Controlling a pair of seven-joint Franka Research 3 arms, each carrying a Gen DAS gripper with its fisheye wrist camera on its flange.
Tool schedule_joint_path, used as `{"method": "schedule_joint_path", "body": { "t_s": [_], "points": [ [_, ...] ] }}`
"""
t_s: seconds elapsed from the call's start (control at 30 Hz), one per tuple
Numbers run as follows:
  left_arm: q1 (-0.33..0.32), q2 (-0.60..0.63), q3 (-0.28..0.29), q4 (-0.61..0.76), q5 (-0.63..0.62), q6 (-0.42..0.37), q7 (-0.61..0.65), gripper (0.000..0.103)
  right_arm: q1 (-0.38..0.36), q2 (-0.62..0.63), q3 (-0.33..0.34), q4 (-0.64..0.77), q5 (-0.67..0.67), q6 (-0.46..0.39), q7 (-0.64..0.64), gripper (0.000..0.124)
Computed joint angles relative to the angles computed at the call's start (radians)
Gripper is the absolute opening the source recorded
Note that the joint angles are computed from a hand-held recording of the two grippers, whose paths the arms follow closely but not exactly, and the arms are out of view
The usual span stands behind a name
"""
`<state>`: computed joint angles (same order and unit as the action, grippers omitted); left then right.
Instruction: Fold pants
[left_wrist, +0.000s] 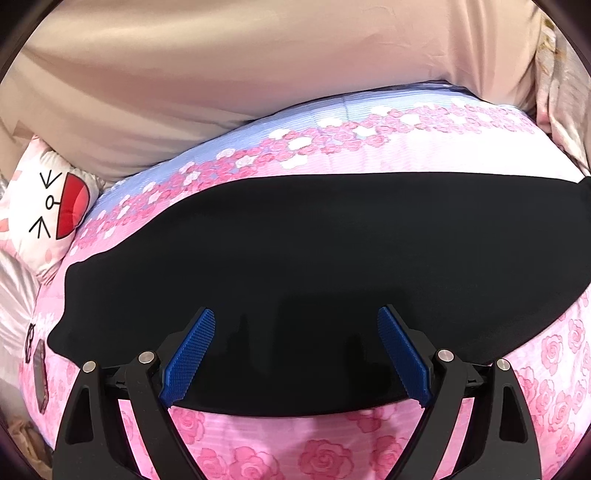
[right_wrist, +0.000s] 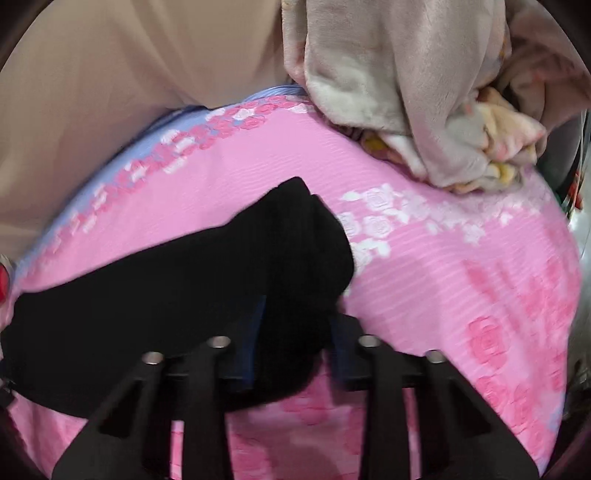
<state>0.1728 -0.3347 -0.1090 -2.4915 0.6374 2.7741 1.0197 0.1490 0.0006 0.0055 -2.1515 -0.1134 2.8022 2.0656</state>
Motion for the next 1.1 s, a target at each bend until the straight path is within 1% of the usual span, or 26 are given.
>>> {"method": "schedule_joint_path", "body": {
  "t_s": [0.07, 0.23, 0.37, 0.43, 0.53, 0.67, 0.73, 0.87, 0.97, 1.03, 1.1],
  "points": [
    [0.005, -0.003, 0.006, -0.005, -0.002, 0.007, 0.001, 0.087, 0.004, -0.001, 0.003, 0.007, -0.079, -0.007, 0.071, 0.021],
    [0.020, -0.014, 0.028, -0.027, -0.018, 0.030, 0.021, 0.087, 0.019, -0.029, 0.022, -0.003, -0.090, 0.031, 0.111, 0.020],
    [0.035, -0.026, 0.044, -0.049, -0.039, 0.052, 0.044, 0.087, 0.039, -0.049, 0.055, 0.005, -0.100, 0.073, 0.123, 0.020],
    [0.045, -0.036, 0.052, -0.064, -0.049, 0.066, 0.056, 0.087, 0.065, -0.043, 0.072, 0.041, -0.060, 0.080, 0.075, 0.020],
    [0.061, -0.050, 0.066, -0.084, -0.068, 0.085, 0.079, 0.087, 0.104, -0.017, 0.094, 0.111, -0.033, 0.074, 0.021, 0.020],
    [0.089, -0.069, 0.085, -0.110, -0.092, 0.103, 0.111, 0.087, 0.180, 0.072, 0.123, 0.259, 0.097, 0.060, -0.133, 0.020],
    [0.109, -0.078, 0.093, -0.122, -0.100, 0.111, 0.125, 0.087, 0.219, 0.125, 0.126, 0.339, 0.112, 0.037, -0.169, 0.020],
    [0.159, -0.090, 0.104, -0.143, -0.105, 0.120, 0.145, 0.087, 0.295, 0.275, 0.141, 0.554, 0.160, -0.038, -0.264, 0.020],
    [0.184, -0.095, 0.120, -0.153, -0.118, 0.122, 0.165, 0.087, 0.346, 0.385, 0.152, 0.714, 0.193, -0.103, -0.331, 0.020],
    [0.203, -0.100, 0.131, -0.160, -0.125, 0.125, 0.179, 0.087, 0.392, 0.475, 0.143, 0.847, 0.191, -0.160, -0.350, 0.020],
    [0.223, -0.103, 0.140, -0.165, -0.132, 0.126, 0.187, 0.087, 0.424, 0.561, 0.152, 0.973, 0.211, -0.218, -0.385, 0.020]
  ]
}}
